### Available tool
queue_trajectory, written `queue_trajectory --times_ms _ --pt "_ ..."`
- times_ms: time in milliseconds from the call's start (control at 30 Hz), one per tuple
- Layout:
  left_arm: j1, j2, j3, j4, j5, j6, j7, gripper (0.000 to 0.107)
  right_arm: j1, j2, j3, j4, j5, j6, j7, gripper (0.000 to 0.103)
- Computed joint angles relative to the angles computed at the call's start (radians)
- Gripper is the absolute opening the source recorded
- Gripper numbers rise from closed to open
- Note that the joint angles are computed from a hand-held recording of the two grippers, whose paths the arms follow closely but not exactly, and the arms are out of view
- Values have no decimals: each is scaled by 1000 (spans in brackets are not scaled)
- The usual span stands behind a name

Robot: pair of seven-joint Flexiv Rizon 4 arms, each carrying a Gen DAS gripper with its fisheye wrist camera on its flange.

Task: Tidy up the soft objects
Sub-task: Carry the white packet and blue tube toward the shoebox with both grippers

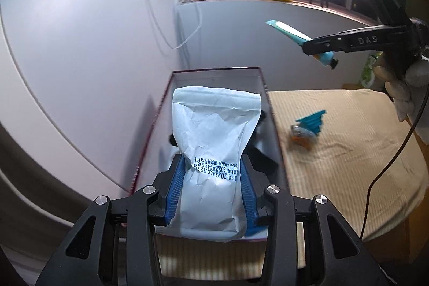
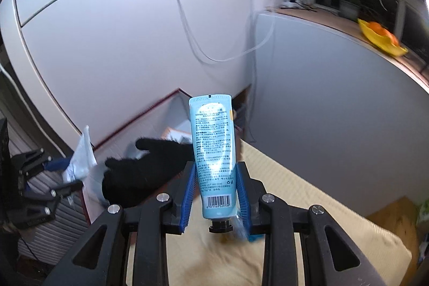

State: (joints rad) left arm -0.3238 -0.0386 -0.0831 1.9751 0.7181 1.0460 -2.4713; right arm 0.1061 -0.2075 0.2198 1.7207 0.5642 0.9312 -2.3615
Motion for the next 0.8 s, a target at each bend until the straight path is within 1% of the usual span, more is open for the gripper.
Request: queue_trajectory --times_ms 233,500,567,600,633,667,700,733,767,800 --pt "32 -17 26 28 -33 81 -26 39 77 -101 25 -71 -77 15 128 27" --pt "15 -49 39 -1 8 41 -49 39 100 -180 58 -101 -160 38 206 27" --pt "13 -52 42 0 10 44 -45 44 98 -194 67 -109 -174 41 205 28" --pt "11 -54 43 -1 13 41 -45 44 99 -197 70 -108 -180 48 206 28" --pt "9 -55 44 -4 15 32 -45 48 101 -200 72 -106 -185 61 209 28" --pt "7 -56 45 -8 21 25 -53 55 99 -199 77 -104 -187 67 211 30" --pt "7 -54 47 -6 20 27 -56 59 106 -195 69 -100 -208 60 234 41" --pt "8 -53 49 -4 19 32 -60 66 97 -194 80 -103 -197 60 227 56" --pt "8 -52 50 -3 19 32 -63 68 89 -192 89 -103 -185 67 217 65" --pt "9 -51 51 -3 17 33 -63 68 87 -186 94 -97 -178 84 211 65"
